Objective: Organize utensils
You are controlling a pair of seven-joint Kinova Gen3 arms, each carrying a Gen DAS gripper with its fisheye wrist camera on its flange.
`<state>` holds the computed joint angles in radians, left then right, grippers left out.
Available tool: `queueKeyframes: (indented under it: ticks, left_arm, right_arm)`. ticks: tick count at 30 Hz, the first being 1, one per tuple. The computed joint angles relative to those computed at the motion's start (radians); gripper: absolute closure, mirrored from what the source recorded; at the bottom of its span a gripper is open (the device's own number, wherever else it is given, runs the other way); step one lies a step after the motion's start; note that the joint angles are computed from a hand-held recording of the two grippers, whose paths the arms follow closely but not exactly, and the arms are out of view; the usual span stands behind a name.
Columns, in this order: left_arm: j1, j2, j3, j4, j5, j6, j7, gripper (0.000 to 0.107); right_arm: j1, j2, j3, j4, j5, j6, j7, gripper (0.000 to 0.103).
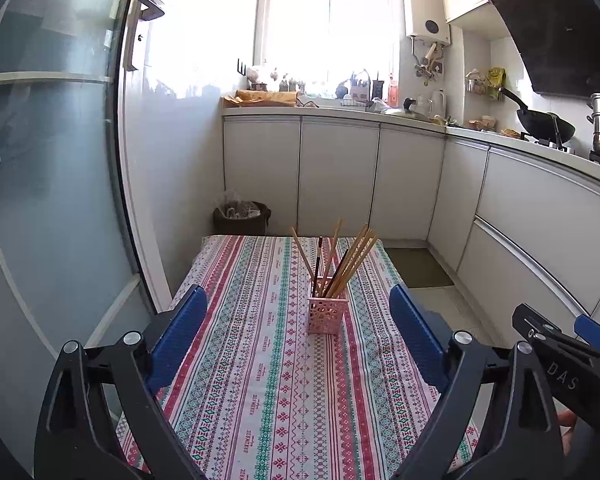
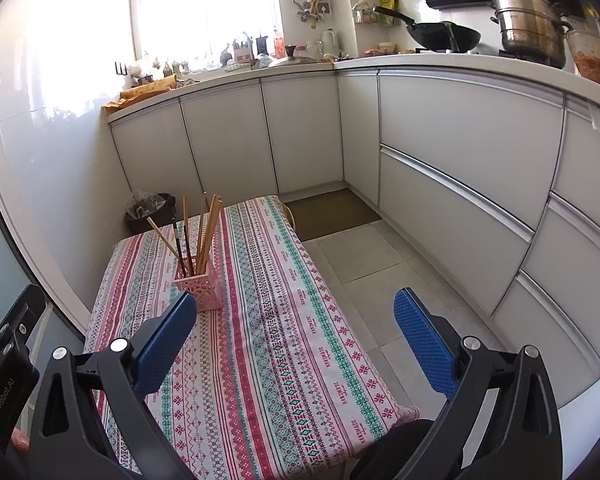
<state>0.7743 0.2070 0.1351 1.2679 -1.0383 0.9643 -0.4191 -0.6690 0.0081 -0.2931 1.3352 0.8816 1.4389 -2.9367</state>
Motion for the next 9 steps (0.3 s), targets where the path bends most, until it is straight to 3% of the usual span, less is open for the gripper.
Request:
queueKeyframes:
  ticks: [2,9]
  left_arm:
    - [0.003,0.005,-0.001,-0.008,-0.003,0.01,0.002,0.012]
    - [-0.005,0.014,-0.002,-0.04,0.059,0.026,-0.044,0.012]
  right_arm:
    - [0.002,-0.001,0.002,-0.002,-0.001,-0.001,0.003,0.007]
    - [0.005,-0.002,0.002,-0.001,-0.009,-0.006,0.004,0.007]
